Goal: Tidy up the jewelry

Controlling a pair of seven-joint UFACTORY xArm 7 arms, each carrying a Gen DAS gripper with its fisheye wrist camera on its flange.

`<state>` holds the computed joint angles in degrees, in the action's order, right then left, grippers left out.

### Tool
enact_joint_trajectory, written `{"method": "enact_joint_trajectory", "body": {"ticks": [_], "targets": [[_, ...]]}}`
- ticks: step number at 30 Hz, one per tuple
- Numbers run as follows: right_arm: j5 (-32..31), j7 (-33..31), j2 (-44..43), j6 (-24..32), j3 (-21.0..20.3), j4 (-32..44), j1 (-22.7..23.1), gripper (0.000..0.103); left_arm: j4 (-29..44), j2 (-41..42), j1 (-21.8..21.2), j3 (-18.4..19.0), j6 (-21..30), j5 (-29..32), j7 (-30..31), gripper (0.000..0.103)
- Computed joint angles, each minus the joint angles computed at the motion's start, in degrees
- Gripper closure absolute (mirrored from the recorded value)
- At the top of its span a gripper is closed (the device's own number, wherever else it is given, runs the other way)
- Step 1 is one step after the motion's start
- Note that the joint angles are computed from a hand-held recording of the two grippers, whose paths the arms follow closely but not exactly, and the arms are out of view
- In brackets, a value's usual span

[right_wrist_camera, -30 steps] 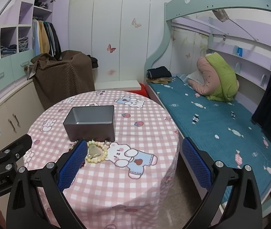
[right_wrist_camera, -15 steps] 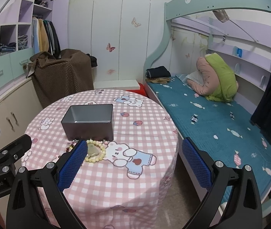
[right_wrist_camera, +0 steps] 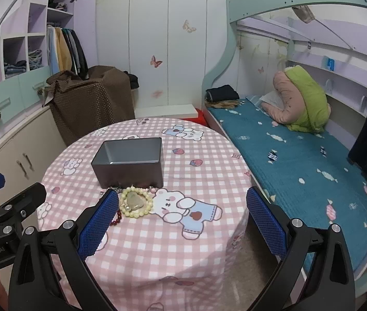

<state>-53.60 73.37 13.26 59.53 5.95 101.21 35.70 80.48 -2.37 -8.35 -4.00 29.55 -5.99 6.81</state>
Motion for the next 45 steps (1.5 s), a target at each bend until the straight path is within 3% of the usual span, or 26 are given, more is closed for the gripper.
{"method": "enact_joint_trajectory", "body": {"ticks": [30,34,42,45], "targets": [[4.1,-1.5,1.7,-2.6,-0.8,0.5,-0.8,0.007,0.9,1.9,0.2,0.1,1.7,-1.8,1.0,0.007],[7.1,-2.6,1.9,-4.7,-0.8,-0.3,-1.9,0.007,1.6,3.0,0.3,0.0,2.2,-1.8,0.8,0.007],[11.4,0.4,1.3,-16.4,-1.9,-6.3,-5.2,0.007,5.6,8.1,0.9,-0.2,6.1,-4.1,4.2,0.007],[11.4,0.6,2.9,-15.8,-2.4,-5.1,-5.3,0.007,7.9,10.6,1.3,-0.3,8.3,-4.7,4.6,0.007]]}}
